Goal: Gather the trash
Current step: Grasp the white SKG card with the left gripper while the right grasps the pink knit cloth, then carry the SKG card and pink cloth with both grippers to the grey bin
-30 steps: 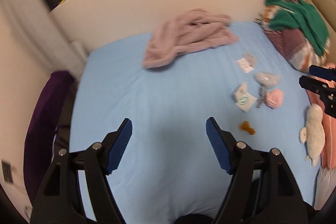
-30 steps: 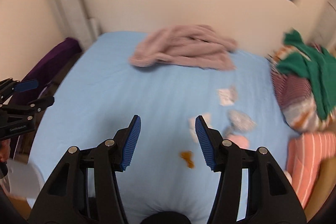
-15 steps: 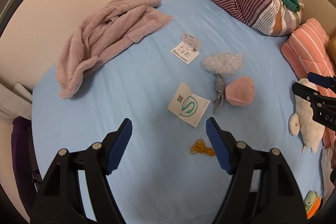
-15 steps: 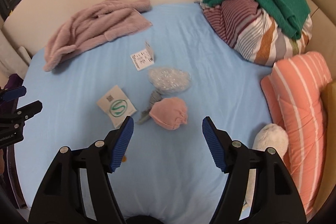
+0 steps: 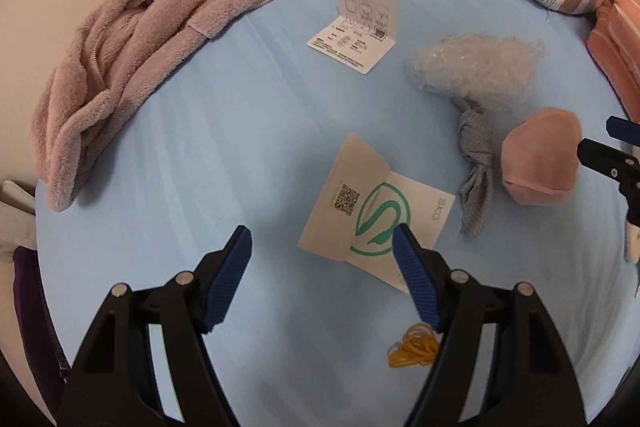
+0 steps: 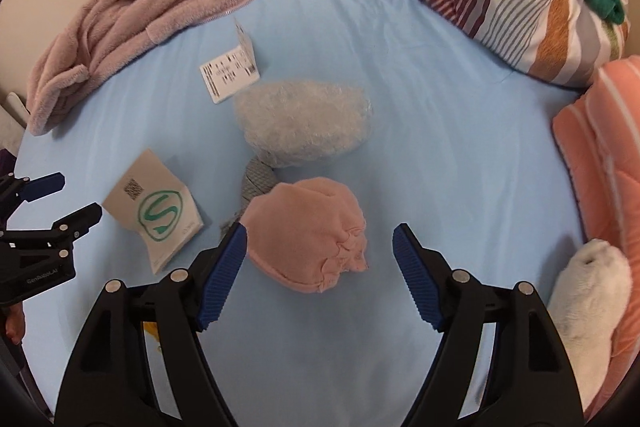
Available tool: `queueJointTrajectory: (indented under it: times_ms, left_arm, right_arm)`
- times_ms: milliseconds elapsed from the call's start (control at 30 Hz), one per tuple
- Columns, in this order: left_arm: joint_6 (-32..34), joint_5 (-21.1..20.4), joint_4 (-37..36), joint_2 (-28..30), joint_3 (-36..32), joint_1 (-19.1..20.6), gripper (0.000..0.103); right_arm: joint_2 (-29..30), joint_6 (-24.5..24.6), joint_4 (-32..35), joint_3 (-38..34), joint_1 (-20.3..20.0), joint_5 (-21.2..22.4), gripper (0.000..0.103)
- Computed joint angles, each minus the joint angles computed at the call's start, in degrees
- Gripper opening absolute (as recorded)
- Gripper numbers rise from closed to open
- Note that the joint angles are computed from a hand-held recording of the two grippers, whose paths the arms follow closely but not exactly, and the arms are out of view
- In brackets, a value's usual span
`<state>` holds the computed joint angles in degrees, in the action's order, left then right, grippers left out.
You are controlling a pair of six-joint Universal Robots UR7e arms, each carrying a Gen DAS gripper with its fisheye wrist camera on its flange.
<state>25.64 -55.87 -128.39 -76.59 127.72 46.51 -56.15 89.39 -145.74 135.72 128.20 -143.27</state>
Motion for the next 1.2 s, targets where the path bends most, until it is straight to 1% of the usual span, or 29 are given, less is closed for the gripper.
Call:
queueJointTrajectory:
  times_ms: [67,133,200,233,267,300,333,367,400,433,467,500,567,633,733,867,1067,1200]
  left_arm:
    - [1.8,0.1,-2.8,2.8,0.2,1.8,0.073]
    - [3.6,0.3,-5.4,5.4,0.3,3.3,0.073]
    - [4.7,0.5,-7.1,7.3,0.2,4.1,0.069]
    - [5.0,0.1,-7.1,8.3,-0.1,4.6,0.062]
    - [4.8,-0.3,-6.4,8.9,-0.6,5.0,0.051]
    - [4.4,-0.6,-5.6,9.4,-1.0,5.2,0.050]
    - [4.9,-0.7,-6.5,9.6,-0.6,5.2,0.049]
    - [5.8,-1.4,-7.2,9.4,-0.2,5.1,0.041]
    - [6.4,-2.1,-6.5,9.2,0.0,5.0,0.033]
    - [6.5,-2.7,-4.9,8.8,0.1,4.6,0.017]
    - [6.5,-3.2,-4.1,8.3,0.5,4.2,0.012]
    - [7.0,-3.4,-4.3,7.7,1.2,3.7,0.011]
    - [7.8,-3.8,-4.5,6.3,2.7,2.4,0.010]
    - [6.9,-4.3,-3.7,5.1,3.2,1.4,0.009]
    - [4.4,-5.9,-0.7,2.7,2.9,0.4,0.009]
    - [2.5,-6.8,3.2,-1.1,1.7,-0.2,0.009]
    - [1.3,-5.9,10.2,-7.3,-1.4,0.2,0.009]
    - [-0.4,-5.3,16.3,-11.0,-5.1,0.4,0.009]
  right_arm:
    - [2.1,-3.8,-6.9,1.5,-1.5,0.7,0.073]
    - [3.5,-5.7,-11.3,2.3,-2.3,1.3,0.072]
    - [4.5,-6.8,-14.3,2.8,-2.8,2.0,0.072]
    - [5.1,-7.7,-16.4,3.0,-3.1,2.3,0.072]
    - [5.5,-8.2,-17.1,3.0,-3.3,2.5,0.070]
    - [5.8,-8.4,-17.1,2.9,-3.4,2.6,0.068]
    - [5.9,-8.6,-16.8,2.7,-3.4,2.9,0.057]
    - [5.9,-8.8,-16.9,2.6,-3.5,3.2,0.047]
    - [5.7,-8.8,-16.8,2.7,-3.5,3.4,0.044]
    - [5.5,-8.4,-16.5,2.7,-3.3,3.5,0.037]
    - [5.1,-8.3,-16.2,2.7,-3.2,3.8,0.032]
    - [4.9,-8.2,-15.9,2.7,-3.1,3.9,0.030]
    - [4.3,-7.5,-14.2,2.4,-2.7,3.7,0.024]
    - [3.6,-6.9,-12.0,1.7,-2.2,3.4,0.022]
    - [2.2,-5.2,-6.7,0.3,-0.8,3.1,0.021]
    - [0.5,-2.8,0.8,-2.3,1.5,3.2,0.021]
    - [-1.0,0.0,12.9,-8.4,5.7,3.7,0.021]
    - [-0.7,1.0,20.1,-14.1,8.6,4.1,0.021]
